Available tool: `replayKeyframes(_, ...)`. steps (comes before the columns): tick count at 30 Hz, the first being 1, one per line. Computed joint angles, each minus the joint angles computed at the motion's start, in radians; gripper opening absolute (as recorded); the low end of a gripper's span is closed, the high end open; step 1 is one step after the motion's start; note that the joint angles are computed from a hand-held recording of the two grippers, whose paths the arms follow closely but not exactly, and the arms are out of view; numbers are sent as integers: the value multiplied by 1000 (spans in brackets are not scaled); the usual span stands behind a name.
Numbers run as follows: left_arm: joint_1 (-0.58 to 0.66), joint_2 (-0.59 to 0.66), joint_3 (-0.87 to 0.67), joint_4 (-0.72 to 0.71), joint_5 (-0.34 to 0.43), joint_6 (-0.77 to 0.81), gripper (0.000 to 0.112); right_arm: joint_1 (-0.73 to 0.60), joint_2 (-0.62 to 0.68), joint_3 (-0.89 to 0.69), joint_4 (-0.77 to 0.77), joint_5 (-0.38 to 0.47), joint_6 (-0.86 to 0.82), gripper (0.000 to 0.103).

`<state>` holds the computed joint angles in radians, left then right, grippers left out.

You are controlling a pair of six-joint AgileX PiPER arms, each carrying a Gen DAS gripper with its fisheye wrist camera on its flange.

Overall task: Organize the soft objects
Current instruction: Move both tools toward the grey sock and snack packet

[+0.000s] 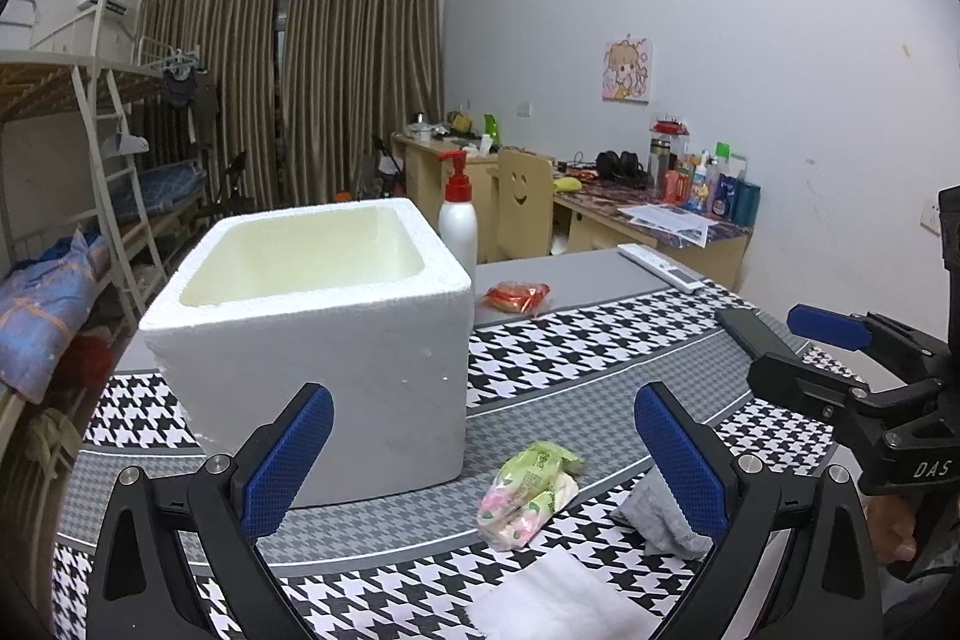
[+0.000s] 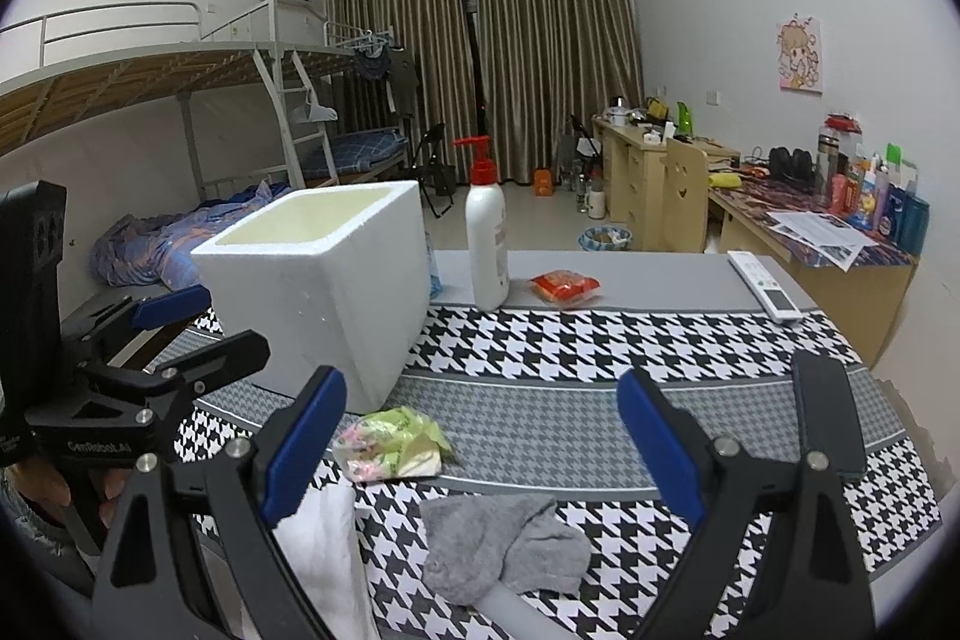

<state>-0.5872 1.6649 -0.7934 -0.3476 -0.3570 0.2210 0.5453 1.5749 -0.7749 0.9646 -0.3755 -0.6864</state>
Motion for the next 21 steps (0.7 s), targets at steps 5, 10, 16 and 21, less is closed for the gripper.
replayKeyframes(5,3,32,-24,23,24,-23,101,-2,5,13,16,-3,-15,94)
replayKeyframes(10,2,66,-46,51,52,-43,101,-15,19,22,-15,6,23,94)
replayKeyframes(16,5,101,-78,99,93,-86,101,-37,50,24,-61,29,82,94)
replayKeyframes(21,0,126,-101,84,115,-70,101,-42,56,26,-60,30,81,94)
